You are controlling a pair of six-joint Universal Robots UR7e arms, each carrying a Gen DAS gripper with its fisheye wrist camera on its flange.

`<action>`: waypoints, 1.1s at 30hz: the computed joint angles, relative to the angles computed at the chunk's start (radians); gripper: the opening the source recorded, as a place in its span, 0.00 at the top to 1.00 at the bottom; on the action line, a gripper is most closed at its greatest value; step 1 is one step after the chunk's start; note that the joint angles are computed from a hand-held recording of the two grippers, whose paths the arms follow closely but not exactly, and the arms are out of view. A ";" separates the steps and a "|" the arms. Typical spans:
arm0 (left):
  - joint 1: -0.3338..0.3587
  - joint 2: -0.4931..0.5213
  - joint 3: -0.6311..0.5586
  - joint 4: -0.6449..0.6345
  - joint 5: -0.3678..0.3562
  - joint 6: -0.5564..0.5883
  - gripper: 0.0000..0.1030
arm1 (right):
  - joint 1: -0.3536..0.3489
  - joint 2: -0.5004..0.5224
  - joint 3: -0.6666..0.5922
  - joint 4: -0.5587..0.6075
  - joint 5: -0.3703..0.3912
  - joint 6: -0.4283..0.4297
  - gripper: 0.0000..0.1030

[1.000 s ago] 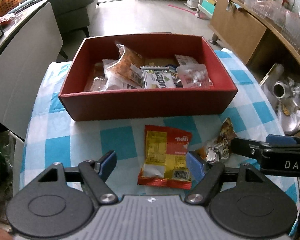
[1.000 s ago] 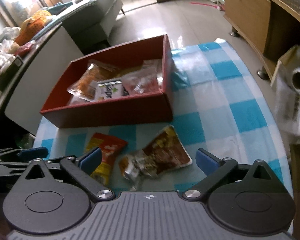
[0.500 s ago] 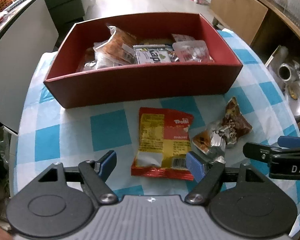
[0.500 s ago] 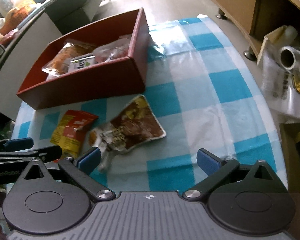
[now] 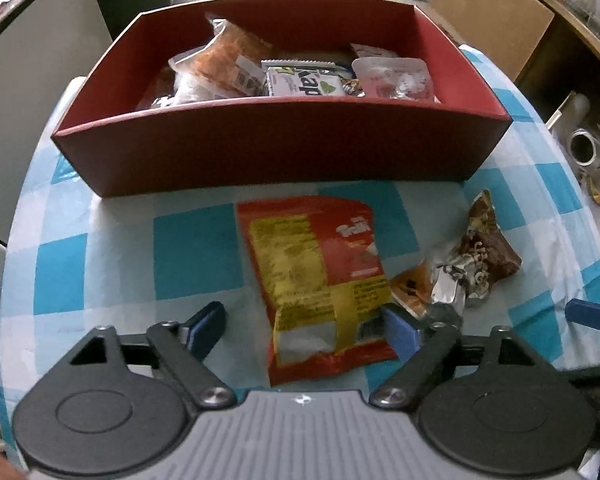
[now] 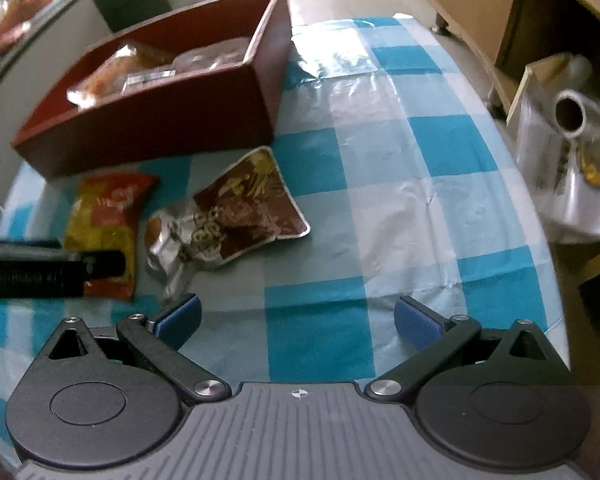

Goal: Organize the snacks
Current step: 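Move the left tool to the red-yellow Trolli bag while the right tool approaches the brown-silver pouch, then close the left tool on the Trolli bag while the right tool grasps the brown-silver pouch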

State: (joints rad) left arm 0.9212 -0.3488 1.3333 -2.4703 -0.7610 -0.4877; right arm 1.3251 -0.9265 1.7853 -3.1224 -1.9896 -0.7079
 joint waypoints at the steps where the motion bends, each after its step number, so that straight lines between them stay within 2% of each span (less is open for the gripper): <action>1: -0.002 0.006 -0.007 0.007 0.010 -0.002 0.20 | 0.009 0.016 0.000 -0.030 -0.031 -0.034 0.00; 2: -0.003 0.009 -0.011 0.008 0.015 -0.010 0.20 | 0.017 0.030 -0.004 -0.051 -0.059 -0.064 0.00; 3: -0.003 0.010 -0.012 0.003 0.020 -0.021 0.21 | 0.018 0.034 -0.002 -0.068 -0.054 -0.077 0.00; 5: -0.003 0.013 -0.015 -0.007 0.025 -0.029 0.26 | 0.011 0.024 -0.007 -0.048 -0.024 -0.039 0.00; 6: -0.004 0.015 -0.013 -0.027 0.026 -0.011 0.36 | 0.009 0.014 -0.013 -0.028 -0.011 -0.004 0.01; 9: -0.008 0.014 -0.011 -0.038 0.024 -0.004 0.42 | 0.004 -0.004 -0.029 -0.024 0.039 0.052 0.01; 14: -0.012 -0.013 0.027 -0.051 0.022 0.001 0.51 | 0.028 0.039 -0.106 0.041 0.033 0.082 0.01; 19: -0.012 -0.054 0.082 -0.053 0.025 -0.003 0.53 | 0.064 0.095 -0.126 -0.009 -0.022 0.008 0.02; 23: -0.022 -0.096 0.160 -0.060 0.020 0.017 0.54 | 0.084 0.118 -0.142 0.004 -0.038 -0.082 0.09; 25: -0.014 -0.124 0.195 -0.071 -0.004 0.000 0.53 | 0.087 0.094 -0.134 0.081 -0.032 -0.089 0.18; 28: 0.008 -0.167 0.237 -0.087 -0.060 -0.032 0.54 | 0.091 0.038 -0.091 0.173 -0.048 -0.114 0.23; 30: 0.013 -0.182 0.252 -0.097 -0.076 -0.031 0.54 | 0.086 -0.009 -0.070 0.302 -0.046 -0.126 0.38; 32: 0.010 -0.184 0.258 -0.097 -0.070 -0.037 0.54 | 0.073 -0.055 -0.042 0.363 -0.025 -0.142 0.35; 33: 0.009 -0.183 0.261 -0.102 -0.067 -0.044 0.54 | 0.069 -0.063 -0.032 0.332 -0.031 -0.111 0.27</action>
State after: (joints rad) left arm 0.9298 -0.5320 1.5945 -2.5719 -0.8278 -0.5313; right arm 1.3945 -0.9896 1.7532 -2.7904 -2.0209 -0.8188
